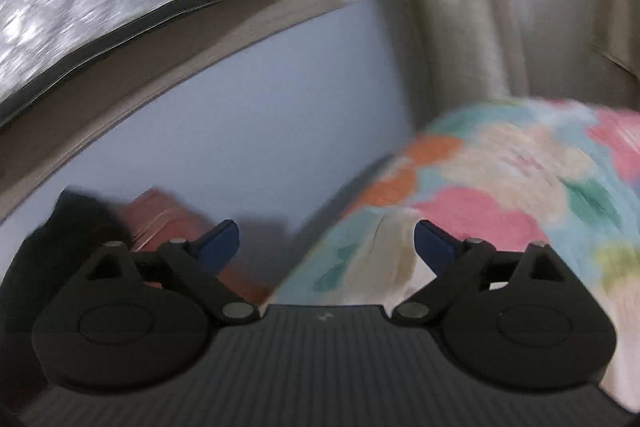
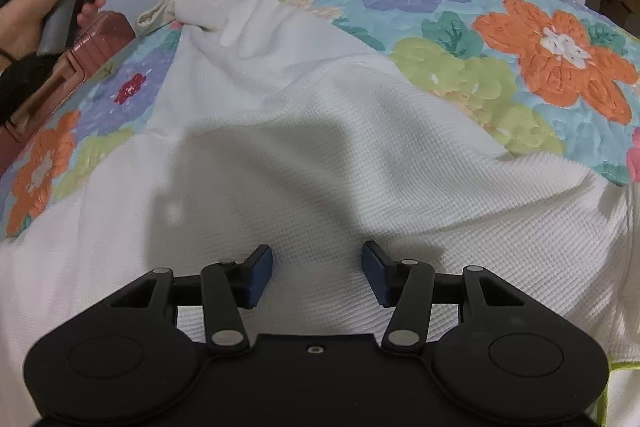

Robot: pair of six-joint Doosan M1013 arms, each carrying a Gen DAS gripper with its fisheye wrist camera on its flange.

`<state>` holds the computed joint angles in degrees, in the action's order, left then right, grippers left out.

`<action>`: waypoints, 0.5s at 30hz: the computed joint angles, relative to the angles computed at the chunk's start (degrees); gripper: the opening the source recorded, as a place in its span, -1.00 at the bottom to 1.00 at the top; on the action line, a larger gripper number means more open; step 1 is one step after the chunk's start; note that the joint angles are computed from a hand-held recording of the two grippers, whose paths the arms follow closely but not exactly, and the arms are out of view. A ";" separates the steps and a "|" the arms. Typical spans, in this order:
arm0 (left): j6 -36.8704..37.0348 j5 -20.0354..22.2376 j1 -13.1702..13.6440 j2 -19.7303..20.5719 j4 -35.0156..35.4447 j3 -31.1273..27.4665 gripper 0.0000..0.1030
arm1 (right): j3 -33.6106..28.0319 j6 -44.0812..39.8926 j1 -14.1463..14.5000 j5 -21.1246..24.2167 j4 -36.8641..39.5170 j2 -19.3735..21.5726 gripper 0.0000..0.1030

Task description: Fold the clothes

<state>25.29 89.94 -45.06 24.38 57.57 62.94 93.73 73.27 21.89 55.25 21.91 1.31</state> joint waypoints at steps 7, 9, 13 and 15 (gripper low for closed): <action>-6.63 -18.68 -6.02 -9.43 -10.48 15.28 0.82 | 0.39 -1.58 0.19 -1.54 0.27 -0.06 0.16; -9.27 -24.20 -7.53 -11.95 -14.54 19.00 0.80 | 0.87 -2.41 0.06 -2.26 0.71 -0.39 0.16; -15.44 -31.83 -10.28 -15.62 -18.48 24.09 0.80 | -0.18 -5.25 -0.86 -0.47 2.88 -0.12 0.16; -16.12 -34.15 -11.03 -16.74 -19.14 25.47 0.80 | -0.49 -8.87 -2.10 -1.33 7.35 -0.43 0.16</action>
